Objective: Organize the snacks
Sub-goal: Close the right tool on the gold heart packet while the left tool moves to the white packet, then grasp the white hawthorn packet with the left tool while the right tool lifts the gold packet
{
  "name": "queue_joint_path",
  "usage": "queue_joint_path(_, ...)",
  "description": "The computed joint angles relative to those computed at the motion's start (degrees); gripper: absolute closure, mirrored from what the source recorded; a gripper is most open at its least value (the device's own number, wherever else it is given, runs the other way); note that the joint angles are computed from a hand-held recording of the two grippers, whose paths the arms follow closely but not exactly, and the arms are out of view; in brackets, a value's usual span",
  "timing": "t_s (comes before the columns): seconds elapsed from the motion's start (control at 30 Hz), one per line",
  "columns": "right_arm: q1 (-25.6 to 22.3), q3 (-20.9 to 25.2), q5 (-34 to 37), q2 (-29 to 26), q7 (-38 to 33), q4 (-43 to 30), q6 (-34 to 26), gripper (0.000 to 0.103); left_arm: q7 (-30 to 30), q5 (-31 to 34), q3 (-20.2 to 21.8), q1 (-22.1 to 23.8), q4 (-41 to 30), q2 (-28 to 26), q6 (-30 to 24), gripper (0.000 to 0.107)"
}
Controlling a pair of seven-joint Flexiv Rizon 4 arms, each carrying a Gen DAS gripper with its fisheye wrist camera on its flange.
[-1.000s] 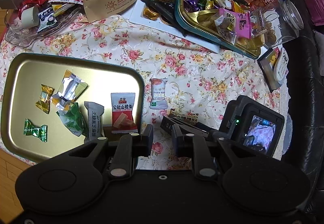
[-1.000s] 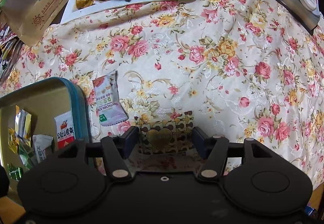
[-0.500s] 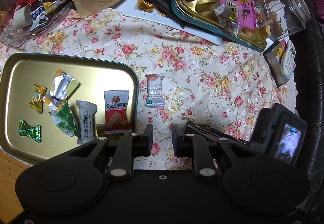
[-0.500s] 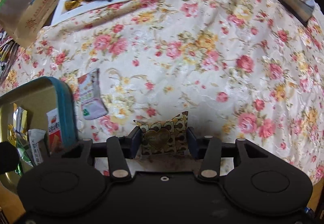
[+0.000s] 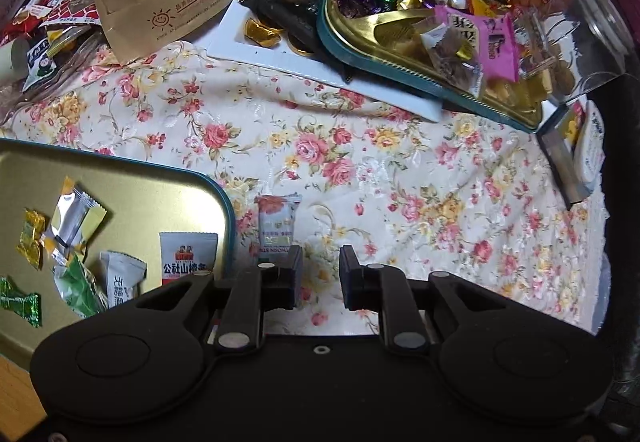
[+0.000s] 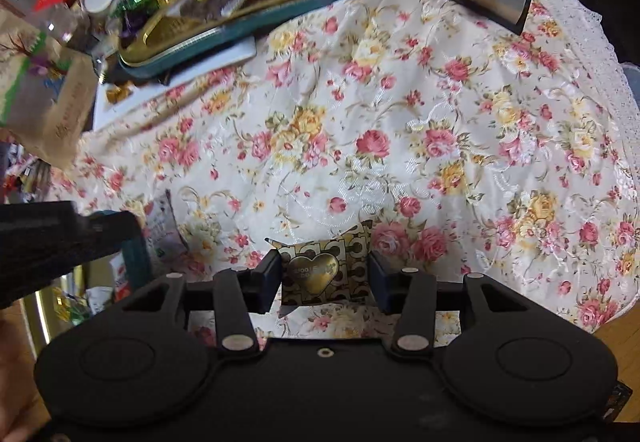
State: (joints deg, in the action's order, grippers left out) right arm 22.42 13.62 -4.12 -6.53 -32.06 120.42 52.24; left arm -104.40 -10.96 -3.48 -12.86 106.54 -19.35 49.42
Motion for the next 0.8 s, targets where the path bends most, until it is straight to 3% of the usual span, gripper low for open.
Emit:
queue_joint_path(0.43,-1.19,0.14,2.02,5.34,-3.23,2.17,4.63,0.055,-13.97,12.87,4.49,-4.46,-5.16,-6.35,-1.02,0.079)
queue_joint_path(0.8,-1.11,0.15,4.46,4.62,-4.40,1.27,3.38,0.055,-15.88,16.17,4.17,-4.55,-7.15,-7.32,-2.99,0.073)
